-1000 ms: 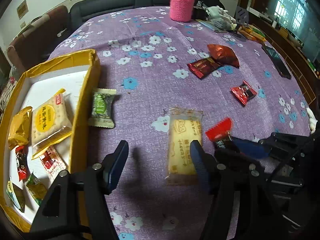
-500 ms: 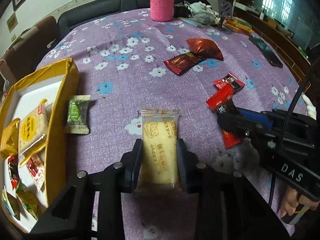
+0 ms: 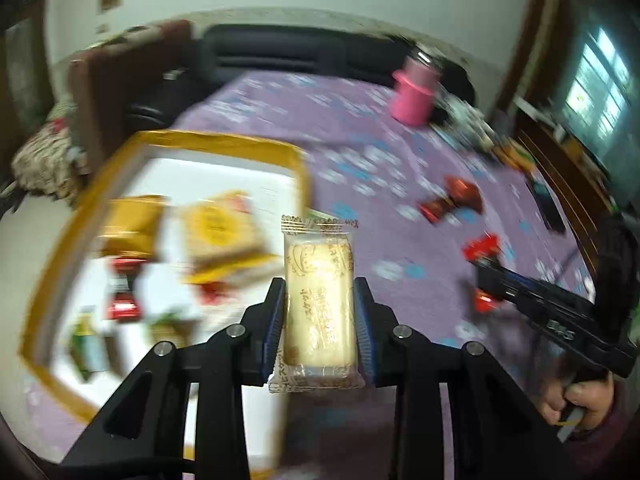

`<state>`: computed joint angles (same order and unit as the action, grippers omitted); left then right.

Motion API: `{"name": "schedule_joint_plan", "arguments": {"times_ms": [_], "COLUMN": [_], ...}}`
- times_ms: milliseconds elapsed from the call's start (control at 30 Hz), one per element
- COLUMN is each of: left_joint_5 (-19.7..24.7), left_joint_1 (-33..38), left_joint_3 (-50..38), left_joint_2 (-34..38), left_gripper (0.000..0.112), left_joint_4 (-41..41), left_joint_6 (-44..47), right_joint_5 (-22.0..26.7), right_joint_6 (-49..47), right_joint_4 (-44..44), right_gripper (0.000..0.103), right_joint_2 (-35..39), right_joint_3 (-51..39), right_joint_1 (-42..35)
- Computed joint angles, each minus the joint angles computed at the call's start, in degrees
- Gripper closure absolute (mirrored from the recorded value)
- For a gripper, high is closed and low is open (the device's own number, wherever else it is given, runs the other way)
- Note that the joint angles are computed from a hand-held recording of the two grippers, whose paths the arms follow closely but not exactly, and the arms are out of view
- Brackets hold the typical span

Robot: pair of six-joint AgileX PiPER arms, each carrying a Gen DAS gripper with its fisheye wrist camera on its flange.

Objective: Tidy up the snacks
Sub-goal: 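Carry both snacks over the white tray and open both tools to drop them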

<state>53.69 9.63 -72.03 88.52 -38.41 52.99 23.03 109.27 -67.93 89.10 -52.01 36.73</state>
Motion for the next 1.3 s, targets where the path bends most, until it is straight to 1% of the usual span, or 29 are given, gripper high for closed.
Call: {"name": "schedule_joint_plan", "arguments": {"times_ms": [100,200,267,367,400,467,533,633,733,900,967,1000,1033,1067,1100,1133,1200,1233,1267,1300], "left_joint_5": [1.3,1.0,0.5,-0.8,-1.0,-1.5,-1.5,0.2,1.0,3.8,4.5,4.5,4.2,3.7,3.1,2.6,1.3,0.3,-1.5,-3.1], "left_joint_1": [6.3,10.7,12.4,13.7,14.0,14.1,13.9,14.1,13.9,15.0,15.6,15.8,15.7,15.8,15.9,15.9,15.6,15.2,14.5,13.9], "left_joint_3": [-3.4,-5.7,-6.9,-8.0,-8.3,-9.3,-10.6,-12.4,-12.6,-14.0,-14.3,-14.2,-14.2,-13.7,-13.1,-12.6,-11.2,-10.4,-9.0,-8.0], "left_joint_2": [1.9,4.3,6.2,8.5,9.0,10.7,12.4,14.9,15.8,16.8,16.9,16.6,16.3,15.7,15.0,14.3,12.5,11.6,10.1,9.0], "left_gripper": [0.077,0.077,0.077,0.077,0.077,0.077,0.077,0.077,0.077,0.073,0.068,0.067,0.063,0.058,0.055,0.050,0.044,0.040,0.033,0.030], "left_joint_4": [-1.6,-2.2,-2.1,-1.7,-1.5,-1.1,0.1,0.5,-0.3,-1.7,-2.2,-2.2,-2.1,-2.0,-2.3,-2.5,-2.6,-2.4,-1.9,-1.4], "left_joint_6": [0.5,0.3,0.0,-0.4,-0.5,-0.6,-1.4,-1.5,-0.2,0.9,0.7,0.6,0.2,0.0,0.1,0.2,0.0,-0.1,-0.2,-0.4], "right_joint_5": [2.0,3.4,3.3,2.4,2.6,3.8,6.4,9.5,14.4,21.2,24.4,25.9,27.1,26.8,25.1,21.8,18.1,15.8,13.7,11.7], "right_joint_6": [-6.2,-14.0,-20.5,-32.3,-37.8,-43.9,-49.9,-59.4,-65.9,-72.9,-74.0,-74.8,-74.9,-74.8,-74.3,-73.8,-71.9,-70.7,-69.4,-67.2], "right_joint_4": [4.9,10.0,14.8,25.6,30.7,36.2,41.3,51.5,58.7,66.3,66.3,66.4,66.1,65.7,65.6,65.4,63.3,62.1,60.8,58.7], "right_gripper": [0.090,0.090,0.090,0.090,0.090,0.090,0.090,0.090,0.090,0.091,0.090,0.088,0.088,0.087,0.087,0.086,0.086,0.085,0.085,0.084], "right_joint_2": [0.4,2.5,5.2,10.8,13.5,17.5,22.6,29.4,36.5,46.1,49.8,51.7,52.7,52.6,51.2,48.7,45.1,42.9,41.2,39.2], "right_joint_3": [-4.5,-11.1,-16.4,-24.8,-28.5,-33.6,-40.2,-49.0,-59.3,-74.6,-81.3,-84.7,-86.7,-86.5,-84.0,-79.2,-73.2,-69.6,-66.4,-63.1], "right_joint_1": [2.3,4.3,5.0,5.2,5.2,5.4,5.5,4.3,2.8,0.8,0.8,0.8,1.0,1.1,1.2,1.3,1.7,1.9,2.1,2.4]}}
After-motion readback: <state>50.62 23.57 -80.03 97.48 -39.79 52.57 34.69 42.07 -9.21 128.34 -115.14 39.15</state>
